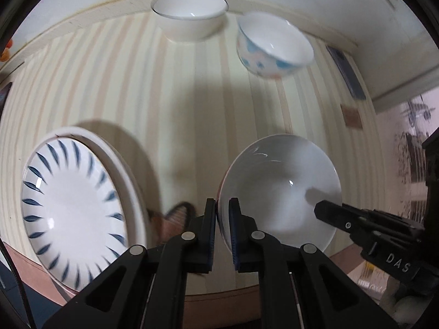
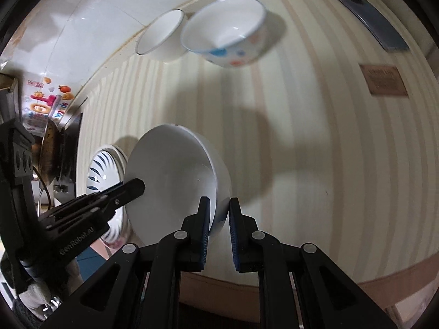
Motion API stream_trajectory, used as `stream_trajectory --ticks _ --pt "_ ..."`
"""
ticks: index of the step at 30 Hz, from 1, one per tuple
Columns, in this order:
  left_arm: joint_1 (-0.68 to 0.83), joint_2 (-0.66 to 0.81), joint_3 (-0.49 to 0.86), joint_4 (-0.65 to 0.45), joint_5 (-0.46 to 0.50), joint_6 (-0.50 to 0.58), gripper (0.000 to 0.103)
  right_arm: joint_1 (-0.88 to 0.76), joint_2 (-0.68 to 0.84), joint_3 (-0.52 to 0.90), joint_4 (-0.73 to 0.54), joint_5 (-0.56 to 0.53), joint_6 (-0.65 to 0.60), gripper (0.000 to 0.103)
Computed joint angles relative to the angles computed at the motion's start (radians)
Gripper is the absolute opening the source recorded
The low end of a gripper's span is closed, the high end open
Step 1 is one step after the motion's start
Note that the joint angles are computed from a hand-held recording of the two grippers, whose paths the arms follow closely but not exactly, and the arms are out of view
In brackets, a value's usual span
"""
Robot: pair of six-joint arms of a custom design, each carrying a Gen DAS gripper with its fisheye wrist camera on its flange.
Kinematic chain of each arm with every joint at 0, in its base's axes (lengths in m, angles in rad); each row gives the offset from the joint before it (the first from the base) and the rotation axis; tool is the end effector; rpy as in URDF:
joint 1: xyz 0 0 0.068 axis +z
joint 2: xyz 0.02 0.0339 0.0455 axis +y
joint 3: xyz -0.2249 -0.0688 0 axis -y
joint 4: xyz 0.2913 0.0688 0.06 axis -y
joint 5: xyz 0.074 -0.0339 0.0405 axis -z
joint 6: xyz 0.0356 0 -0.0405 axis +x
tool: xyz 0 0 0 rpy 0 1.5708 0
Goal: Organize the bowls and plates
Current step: 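Lift the plain white bowl with both tools and carry it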
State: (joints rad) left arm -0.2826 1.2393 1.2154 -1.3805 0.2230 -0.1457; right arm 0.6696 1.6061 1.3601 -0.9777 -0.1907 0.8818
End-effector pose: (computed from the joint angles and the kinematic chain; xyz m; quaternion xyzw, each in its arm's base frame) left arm 0.2451 -0.0794 0.2720 0.0770 0.9874 -0.1259 0.0571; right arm 0.2798 0.2301 0.2231 0.0875 0.9767 0.1873 0.0571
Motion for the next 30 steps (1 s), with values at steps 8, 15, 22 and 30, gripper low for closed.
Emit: stream_trajectory --ticks 8,15,22,30 --pt "-0.091 0.007 -0.041 0.035 -0.039 -0.033 0.008 -0.029 -0.147 -0.203 0.062 -0.011 0.042 0.015" --pt "-0.119 0.014 -0.049 0.045 -0.063 -0.043 0.008 -0.033 -0.164 -0.236 0.081 -0.016 0.054 0.015" --pt "-0.141 0.02 -0.032 0.034 -0.076 -0.057 0.007 -0.04 -0.124 -0.201 0.061 -0.035 0.036 0.016" --pt "-0.058 0.078 0.242 -0.053 -0.037 0.015 0.018 -0.129 -0.159 -0.137 -0.029 -0.101 -0.019 0.026"
